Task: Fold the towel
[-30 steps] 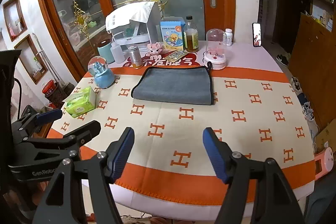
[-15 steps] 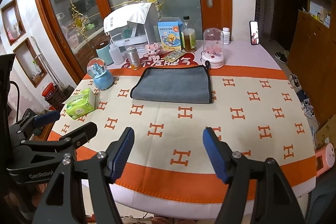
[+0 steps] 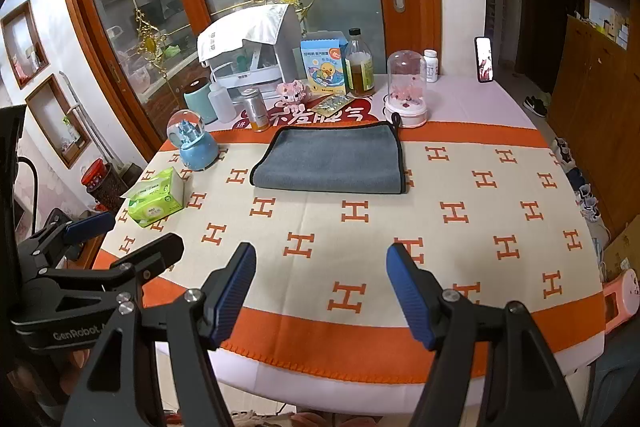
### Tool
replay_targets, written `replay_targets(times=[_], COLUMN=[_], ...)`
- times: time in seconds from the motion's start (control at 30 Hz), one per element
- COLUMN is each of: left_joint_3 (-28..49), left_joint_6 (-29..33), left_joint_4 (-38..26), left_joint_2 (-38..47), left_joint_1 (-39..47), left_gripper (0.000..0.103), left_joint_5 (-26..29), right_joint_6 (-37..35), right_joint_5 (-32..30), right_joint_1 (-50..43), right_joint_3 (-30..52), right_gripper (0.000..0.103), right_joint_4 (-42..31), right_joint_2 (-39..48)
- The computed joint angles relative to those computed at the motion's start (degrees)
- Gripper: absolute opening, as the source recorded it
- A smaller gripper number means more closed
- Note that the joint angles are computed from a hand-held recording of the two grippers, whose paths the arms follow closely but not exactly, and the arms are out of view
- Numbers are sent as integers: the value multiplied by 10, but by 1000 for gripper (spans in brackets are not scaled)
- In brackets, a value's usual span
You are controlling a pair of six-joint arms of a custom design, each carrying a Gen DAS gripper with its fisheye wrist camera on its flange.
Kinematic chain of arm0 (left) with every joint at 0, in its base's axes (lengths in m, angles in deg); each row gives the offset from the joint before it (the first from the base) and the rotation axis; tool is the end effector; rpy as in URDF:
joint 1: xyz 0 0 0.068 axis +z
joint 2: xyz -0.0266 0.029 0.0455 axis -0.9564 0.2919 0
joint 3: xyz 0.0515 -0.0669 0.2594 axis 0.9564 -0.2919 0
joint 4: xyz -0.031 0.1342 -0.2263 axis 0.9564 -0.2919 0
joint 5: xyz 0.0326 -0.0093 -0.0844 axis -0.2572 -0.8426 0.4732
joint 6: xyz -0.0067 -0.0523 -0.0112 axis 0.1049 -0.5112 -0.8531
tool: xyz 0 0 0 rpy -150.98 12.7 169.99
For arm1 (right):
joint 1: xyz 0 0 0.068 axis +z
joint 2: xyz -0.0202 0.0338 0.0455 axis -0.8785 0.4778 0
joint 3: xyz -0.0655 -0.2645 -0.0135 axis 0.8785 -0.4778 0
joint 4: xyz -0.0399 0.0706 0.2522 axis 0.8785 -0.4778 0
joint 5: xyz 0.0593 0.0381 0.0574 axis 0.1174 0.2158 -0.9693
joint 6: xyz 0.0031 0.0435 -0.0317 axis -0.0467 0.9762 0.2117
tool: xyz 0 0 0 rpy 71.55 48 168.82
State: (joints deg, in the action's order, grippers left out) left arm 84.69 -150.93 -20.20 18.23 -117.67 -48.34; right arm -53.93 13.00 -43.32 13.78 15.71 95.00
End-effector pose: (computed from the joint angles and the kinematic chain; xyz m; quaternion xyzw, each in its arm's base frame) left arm 0.2572 -0.2260 0.2957 -0.1791 0.9288 0.0548 0.3199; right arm 0.3320 0.1200 0.2891 -0.2451 0.9011 0.1771 0.3107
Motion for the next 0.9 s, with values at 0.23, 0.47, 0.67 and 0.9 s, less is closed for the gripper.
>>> replay_targets(times=[0.23, 0.47, 0.67, 0.9], left_joint_3=[-2, -8, -10, -14], left_joint_6=[-2, 0, 0, 2], left_joint_4=[0, 2, 4, 6], left_joint_2=[-1, -5, -7, -10], left_joint_1=[0, 3, 3, 3], left_gripper=[102, 102, 102, 102], left_joint_5=[3, 7, 6, 7], right_joint_6=[2, 4, 4, 5], right_joint_5=[0, 1, 1, 2], right_joint_1=[2, 3, 3, 4], right_joint_3=[-6, -6, -5, -3], right_gripper=[68, 68, 68, 68], right_joint_4=[0, 2, 2, 2], right_joint_2=[-4, -3, -2, 0])
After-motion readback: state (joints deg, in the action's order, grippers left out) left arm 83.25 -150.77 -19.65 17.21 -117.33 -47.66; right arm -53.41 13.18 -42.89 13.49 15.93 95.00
